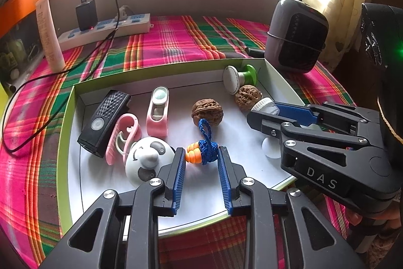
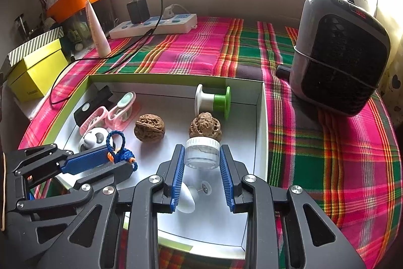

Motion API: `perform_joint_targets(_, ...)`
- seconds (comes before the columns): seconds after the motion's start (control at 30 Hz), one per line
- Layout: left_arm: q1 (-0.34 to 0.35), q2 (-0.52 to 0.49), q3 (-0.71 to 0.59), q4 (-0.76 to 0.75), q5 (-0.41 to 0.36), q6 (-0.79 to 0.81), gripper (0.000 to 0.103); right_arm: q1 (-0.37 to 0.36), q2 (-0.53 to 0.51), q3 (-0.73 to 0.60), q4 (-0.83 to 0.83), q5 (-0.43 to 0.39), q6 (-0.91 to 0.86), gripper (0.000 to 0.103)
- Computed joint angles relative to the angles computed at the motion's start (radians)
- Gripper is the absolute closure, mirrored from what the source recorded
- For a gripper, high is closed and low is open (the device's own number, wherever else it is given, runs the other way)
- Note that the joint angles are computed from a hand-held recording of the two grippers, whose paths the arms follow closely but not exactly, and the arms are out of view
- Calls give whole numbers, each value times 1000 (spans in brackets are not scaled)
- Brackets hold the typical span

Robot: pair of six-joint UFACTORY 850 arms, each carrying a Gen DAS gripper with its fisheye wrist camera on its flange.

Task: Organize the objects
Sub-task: 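Carry the blue toy and the white jar into the tray with both tools, then open both tools to release the toy and the jar in the tray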

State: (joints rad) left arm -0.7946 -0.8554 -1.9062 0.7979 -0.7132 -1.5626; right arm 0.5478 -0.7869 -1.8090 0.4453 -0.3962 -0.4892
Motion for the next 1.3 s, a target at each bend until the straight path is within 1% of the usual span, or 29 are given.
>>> perform_joint_targets(0.43,1,8,15,0,7,-14,73,-1,2,0,8,-6,8,73)
perform_joint_targets(0.5,1,9,15,0,4,-16,72,-2,3,2,25,-8,-5,71)
perform_joint_targets(0.6,0,12,20,4,3,-24,69,-2,10,12,52,-4,-32,62)
perform_joint_targets(0.67,0,16,25,8,4,-28,67,1,16,20,40,8,-20,57)
perform_joint_targets(0.77,-2,21,33,14,7,-38,65,-1,19,24,49,8,-14,57)
perform_joint_targets(1.0,-12,30,42,27,-3,-47,64,-3,36,42,55,22,-6,57)
perform_joint_targets(1.13,-27,31,35,55,-52,-54,64,-3,61,72,77,42,-21,57)
perform_joint_targets(1.3,-39,48,48,78,-75,-78,64,-1,89,107,93,58,-35,57)
